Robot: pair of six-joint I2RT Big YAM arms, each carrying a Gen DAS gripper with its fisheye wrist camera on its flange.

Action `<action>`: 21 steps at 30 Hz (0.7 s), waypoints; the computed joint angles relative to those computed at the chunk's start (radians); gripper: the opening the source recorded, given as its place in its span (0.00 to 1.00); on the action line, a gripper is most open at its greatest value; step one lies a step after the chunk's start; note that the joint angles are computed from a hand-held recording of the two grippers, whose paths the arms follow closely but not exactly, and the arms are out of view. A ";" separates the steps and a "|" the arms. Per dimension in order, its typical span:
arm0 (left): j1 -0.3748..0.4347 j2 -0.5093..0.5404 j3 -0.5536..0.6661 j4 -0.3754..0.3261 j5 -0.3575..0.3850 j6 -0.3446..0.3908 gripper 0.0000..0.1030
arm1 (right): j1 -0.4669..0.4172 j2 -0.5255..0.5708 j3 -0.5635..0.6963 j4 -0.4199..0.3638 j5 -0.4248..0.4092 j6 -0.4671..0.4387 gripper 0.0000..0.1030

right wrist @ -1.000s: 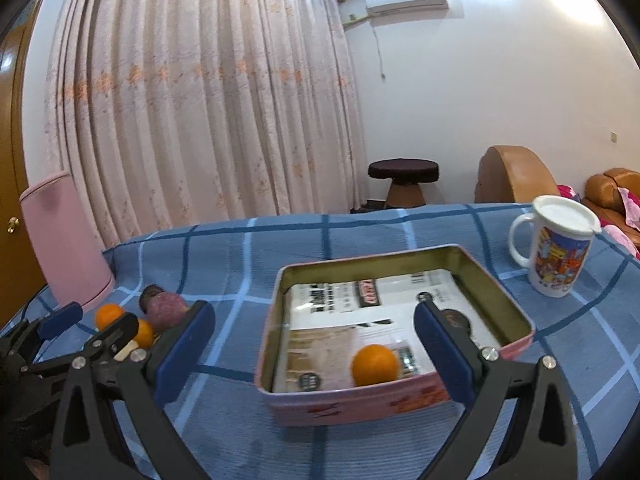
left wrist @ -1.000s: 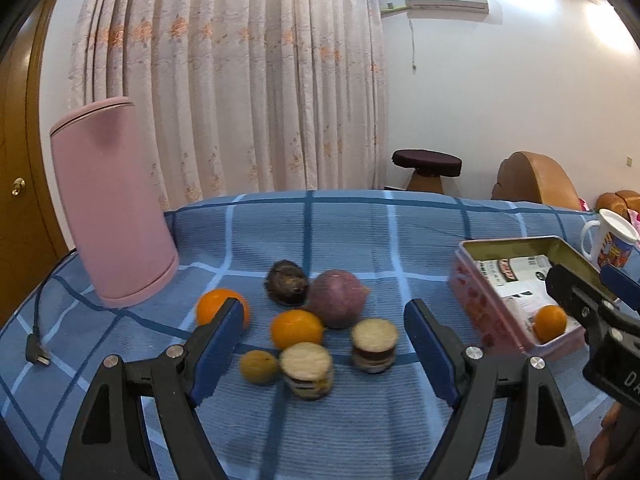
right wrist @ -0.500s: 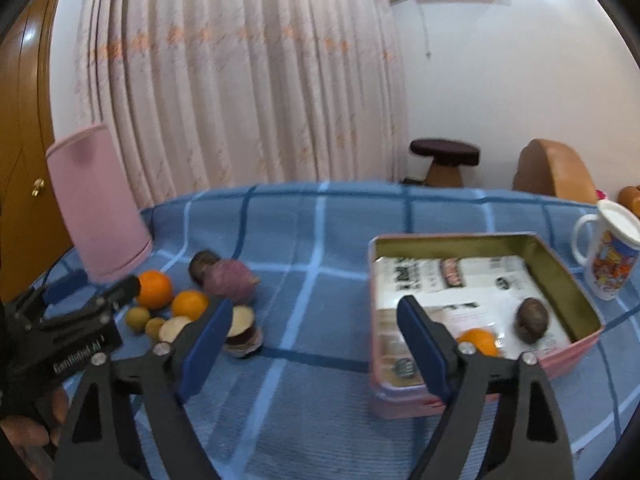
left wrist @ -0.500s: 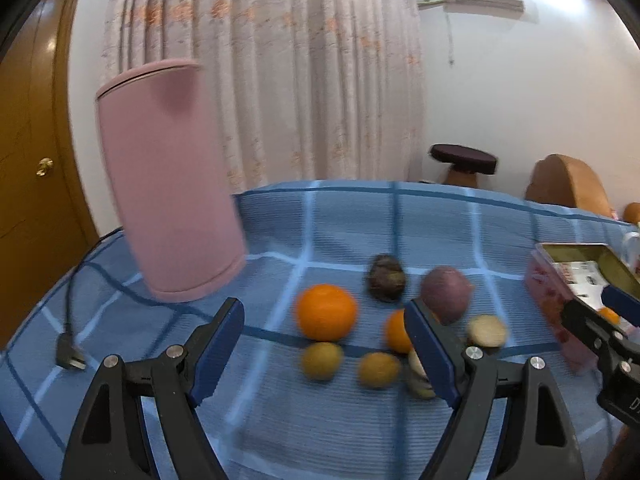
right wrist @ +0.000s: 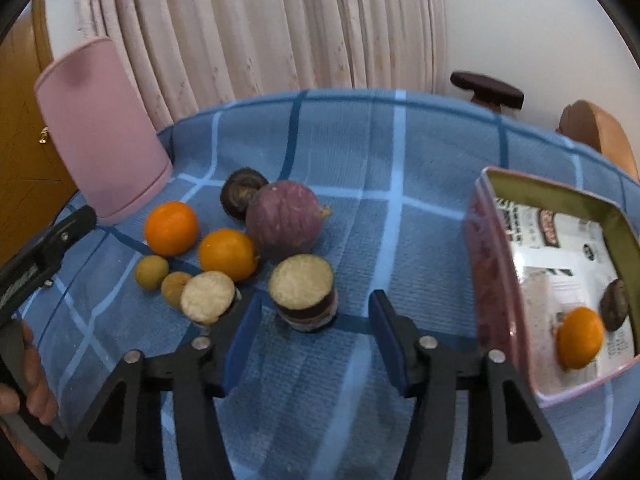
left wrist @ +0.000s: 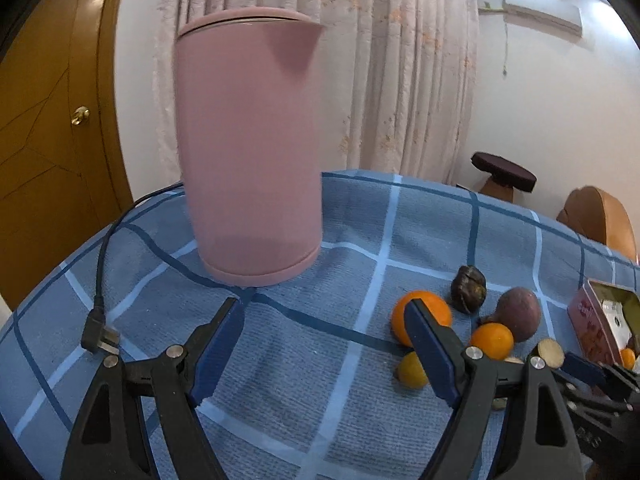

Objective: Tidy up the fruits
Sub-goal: 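Grasp a cut taro slice with the right tool while the left tool grasps another slice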

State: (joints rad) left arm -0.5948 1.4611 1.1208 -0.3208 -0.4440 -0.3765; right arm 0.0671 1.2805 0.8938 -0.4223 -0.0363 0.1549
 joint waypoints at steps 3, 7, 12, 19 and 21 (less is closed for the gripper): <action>-0.008 0.007 0.005 0.010 0.003 0.036 0.81 | -0.002 0.036 0.029 -0.025 -0.031 0.009 0.48; -0.026 0.007 0.003 0.029 0.022 0.081 0.81 | -0.005 0.038 0.030 -0.021 -0.048 0.005 0.38; -0.027 -0.013 -0.019 0.078 0.130 0.122 0.81 | -0.023 -0.013 -0.019 0.039 -0.076 0.019 0.38; -0.057 -0.007 -0.015 0.086 0.339 0.218 0.81 | -0.041 -0.176 -0.141 0.129 -0.013 -0.032 0.38; -0.076 0.010 0.001 0.069 0.344 0.239 0.81 | -0.062 -0.208 -0.162 0.131 -0.015 -0.030 0.38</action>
State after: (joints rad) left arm -0.6712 1.4716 1.1218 -0.2515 -0.1001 -0.1371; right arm 0.0047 1.0722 0.7322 -0.2911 -0.0518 0.1252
